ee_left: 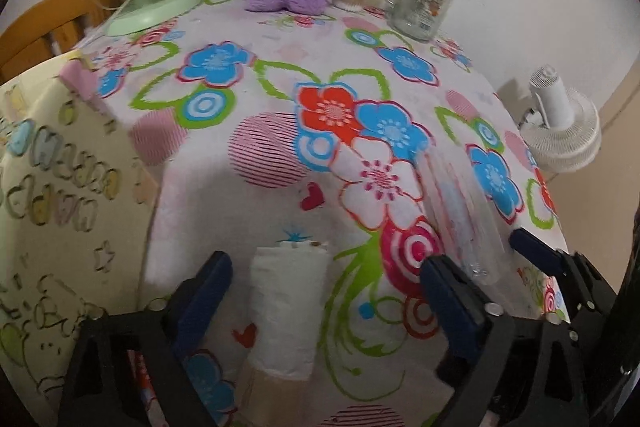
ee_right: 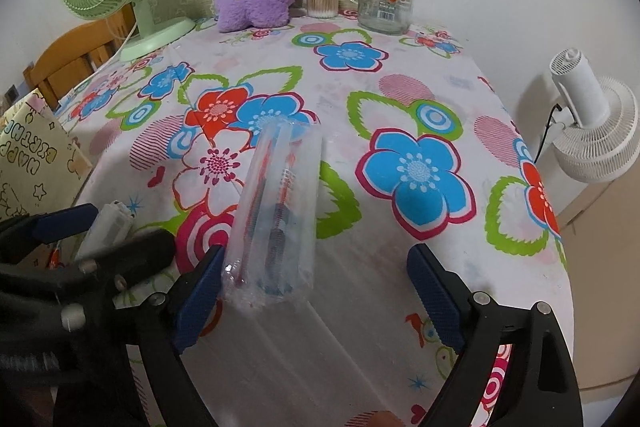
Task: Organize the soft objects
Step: 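Move the right tool to the clear plastic bag and grasp it, then carry the clear bag and white roll over the box with both tools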
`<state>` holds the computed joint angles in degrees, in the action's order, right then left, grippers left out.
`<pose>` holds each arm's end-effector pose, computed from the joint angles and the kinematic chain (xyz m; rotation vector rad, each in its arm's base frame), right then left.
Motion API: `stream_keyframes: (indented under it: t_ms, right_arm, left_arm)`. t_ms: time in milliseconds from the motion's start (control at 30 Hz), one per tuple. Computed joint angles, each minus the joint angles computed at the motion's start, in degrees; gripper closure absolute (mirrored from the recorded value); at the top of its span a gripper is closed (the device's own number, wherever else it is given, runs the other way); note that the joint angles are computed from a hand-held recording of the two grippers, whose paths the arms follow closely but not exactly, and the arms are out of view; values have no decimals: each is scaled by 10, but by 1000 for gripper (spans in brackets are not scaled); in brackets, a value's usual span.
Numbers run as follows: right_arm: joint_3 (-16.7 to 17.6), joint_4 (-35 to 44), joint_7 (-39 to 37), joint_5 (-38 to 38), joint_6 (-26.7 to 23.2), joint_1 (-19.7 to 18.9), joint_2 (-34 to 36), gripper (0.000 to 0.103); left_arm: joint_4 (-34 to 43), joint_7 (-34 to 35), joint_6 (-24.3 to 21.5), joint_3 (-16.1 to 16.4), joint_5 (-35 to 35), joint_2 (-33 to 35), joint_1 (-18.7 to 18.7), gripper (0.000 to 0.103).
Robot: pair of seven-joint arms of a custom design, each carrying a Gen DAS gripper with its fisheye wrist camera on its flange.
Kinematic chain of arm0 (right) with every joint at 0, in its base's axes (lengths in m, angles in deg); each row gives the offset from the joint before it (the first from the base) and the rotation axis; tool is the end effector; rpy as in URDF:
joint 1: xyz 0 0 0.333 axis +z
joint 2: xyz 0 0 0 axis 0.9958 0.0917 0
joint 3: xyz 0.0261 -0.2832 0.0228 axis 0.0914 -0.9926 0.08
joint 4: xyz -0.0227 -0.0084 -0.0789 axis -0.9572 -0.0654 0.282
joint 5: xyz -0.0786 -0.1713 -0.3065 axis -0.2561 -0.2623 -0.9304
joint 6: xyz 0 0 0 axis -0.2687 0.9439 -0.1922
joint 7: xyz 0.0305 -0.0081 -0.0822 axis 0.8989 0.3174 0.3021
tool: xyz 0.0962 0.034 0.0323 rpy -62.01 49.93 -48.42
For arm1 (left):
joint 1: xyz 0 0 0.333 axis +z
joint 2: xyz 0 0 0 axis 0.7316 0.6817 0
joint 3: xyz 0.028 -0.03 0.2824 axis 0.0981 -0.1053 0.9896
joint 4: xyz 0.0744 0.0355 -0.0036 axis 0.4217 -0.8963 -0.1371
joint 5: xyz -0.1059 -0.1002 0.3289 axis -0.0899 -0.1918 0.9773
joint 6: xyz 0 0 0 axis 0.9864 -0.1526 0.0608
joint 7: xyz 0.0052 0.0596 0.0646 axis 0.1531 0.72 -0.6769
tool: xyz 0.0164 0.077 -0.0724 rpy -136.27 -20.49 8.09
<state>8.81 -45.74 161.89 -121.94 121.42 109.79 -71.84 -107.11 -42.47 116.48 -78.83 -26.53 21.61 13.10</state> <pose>0.5137 0.2161 0.3264 -1.9938 1.6673 -0.5565 0.5104 -0.4380 0.3496 -2.0567 1.9259 -0.7313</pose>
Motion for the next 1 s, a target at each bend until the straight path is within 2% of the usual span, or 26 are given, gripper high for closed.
stream_keyframes:
  t_ms: [100, 133, 167, 200, 267, 300, 333, 400, 467, 533, 567, 633, 700, 733, 1000]
  right_arm:
    - [-3, 1, 4, -5, -2, 3, 0, 11]
    - [-3, 0, 5, -6, -1, 2, 0, 11]
    - [-2, -1, 3, -4, 0, -1, -1, 11]
    - [-3, 0, 6, -6, -1, 1, 0, 11]
    - [-4, 1, 10, -9, -2, 2, 0, 11]
    - [-4, 0, 12, -11, -2, 3, -1, 11]
    - [-4, 0, 13, -12, -2, 2, -1, 11]
    - [-8, 0, 24, -19, -1, 5, -2, 15]
    - [-28, 2, 67, -52, -3, 19, -4, 25]
    - [-30, 3, 93, -70, -2, 15, -5, 40]
    - [-29, 3, 100, -74, -1, 11, -6, 45]
    - [-16, 1, 97, -66, -1, -4, -9, 63]
    - [10, -8, 60, -25, 13, -32, -12, 68]
    - [11, -11, 53, -17, 18, -33, -14, 69]
    - [-22, -28, 85, -43, 44, -7, -31, 75]
  left_arm:
    - [-4, -28, -2, 14, 20, -3, -12, 9]
    - [-4, -32, -4, 13, 22, -3, -11, 13]
    - [-1, -37, -16, 14, 24, -3, -13, 22]
    - [6, -42, -35, 16, 30, -2, -18, 26]
    - [10, -56, -57, 17, 44, -4, -22, 49]
    - [10, -61, -69, 17, 48, -6, -22, 55]
    - [11, -61, -80, 14, 52, -7, -21, 66]
    - [6, -56, -85, 7, 55, -11, -12, 68]
    - [-1, -51, -80, 0, 54, -15, -4, 80]
    - [-14, -44, -64, -9, 44, -22, 7, 80]
    - [-19, -40, -57, -12, 40, -25, 11, 80]
    - [-23, -32, -51, -15, 35, -28, 13, 81]
    - [-29, -29, -41, -15, 37, -32, 11, 81]
    - [-32, -28, -37, -16, 36, -34, 11, 81]
    - [-63, -34, -8, -16, 47, -72, 9, 81]
